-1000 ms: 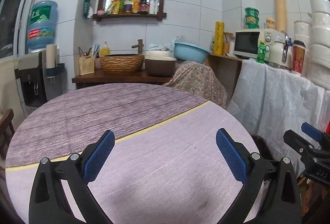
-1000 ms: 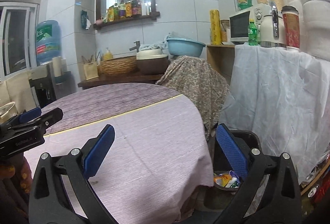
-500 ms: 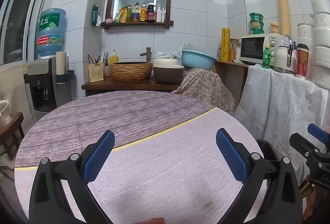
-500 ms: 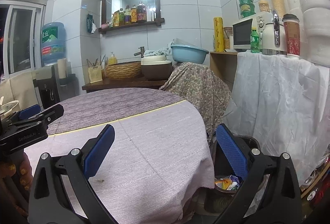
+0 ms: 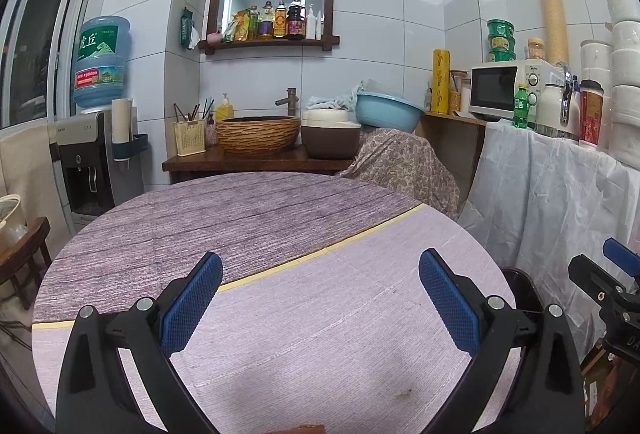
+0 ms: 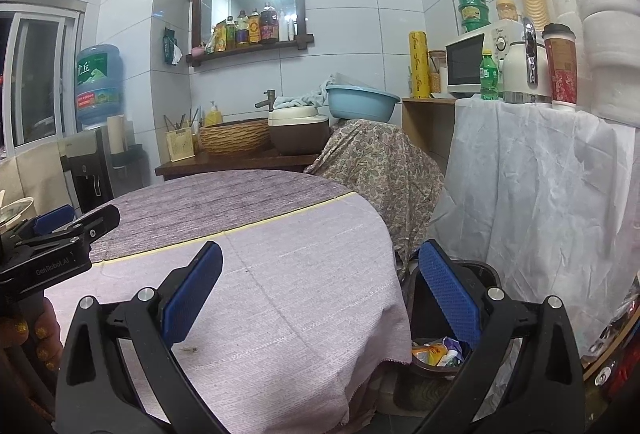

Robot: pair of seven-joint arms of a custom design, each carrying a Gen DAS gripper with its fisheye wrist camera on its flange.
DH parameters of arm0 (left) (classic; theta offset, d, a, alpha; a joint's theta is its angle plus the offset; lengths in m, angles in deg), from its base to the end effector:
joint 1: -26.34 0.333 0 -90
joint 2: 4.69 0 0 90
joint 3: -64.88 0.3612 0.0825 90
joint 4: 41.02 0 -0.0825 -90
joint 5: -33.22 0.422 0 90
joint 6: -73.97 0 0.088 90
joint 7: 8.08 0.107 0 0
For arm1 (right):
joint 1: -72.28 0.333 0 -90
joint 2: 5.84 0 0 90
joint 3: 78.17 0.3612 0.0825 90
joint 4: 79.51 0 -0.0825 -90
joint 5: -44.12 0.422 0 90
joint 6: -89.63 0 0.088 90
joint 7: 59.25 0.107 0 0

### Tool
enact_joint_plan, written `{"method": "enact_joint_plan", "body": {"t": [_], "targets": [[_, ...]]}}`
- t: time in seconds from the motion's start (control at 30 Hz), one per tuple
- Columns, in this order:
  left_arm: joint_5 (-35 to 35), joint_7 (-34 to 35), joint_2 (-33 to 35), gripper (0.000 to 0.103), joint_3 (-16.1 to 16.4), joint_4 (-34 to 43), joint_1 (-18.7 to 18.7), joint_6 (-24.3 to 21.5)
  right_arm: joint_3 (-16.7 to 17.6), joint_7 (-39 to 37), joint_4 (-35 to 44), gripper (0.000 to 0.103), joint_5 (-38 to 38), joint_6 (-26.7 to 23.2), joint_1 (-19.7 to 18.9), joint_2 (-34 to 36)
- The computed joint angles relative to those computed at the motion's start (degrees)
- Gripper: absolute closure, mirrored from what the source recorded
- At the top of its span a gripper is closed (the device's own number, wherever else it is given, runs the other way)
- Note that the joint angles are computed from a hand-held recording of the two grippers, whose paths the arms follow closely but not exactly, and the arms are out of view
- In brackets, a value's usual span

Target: Collect trash

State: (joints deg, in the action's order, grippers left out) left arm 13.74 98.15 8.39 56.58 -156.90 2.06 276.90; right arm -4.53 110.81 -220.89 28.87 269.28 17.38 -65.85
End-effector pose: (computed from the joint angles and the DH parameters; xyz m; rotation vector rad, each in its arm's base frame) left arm 0.5863 -0.3161 0.5146 -1.1619 1.7777 -1.3326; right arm 0.4438 0.2864 0.4722 -1.1030 1.6686 -1.2110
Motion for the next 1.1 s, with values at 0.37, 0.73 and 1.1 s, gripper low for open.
{"method": "enact_joint_plan", "body": {"t": [0.37, 0.73, 1.1], "targets": [[-0.60, 0.76, -0.15, 0.006, 0.22, -0.05, -0.27, -0.17, 0.04, -0.13, 0.03, 0.006, 0.04, -0.03, -0.12, 0.19], [-0.37, 0.78, -0.31, 0.006, 0.06, -0.14, -0.03, -0.37, 0.01, -0.17, 0.03, 0.006, 0.03, -0.16, -0.03, 0.48], [2.18, -1.38, -0.15, 0.006, -0.45, -0.02, 1.27, -0.75, 0.03, -0.18, -0.09, 0.006, -0.02, -0.08, 0.02, 0.29]]}}
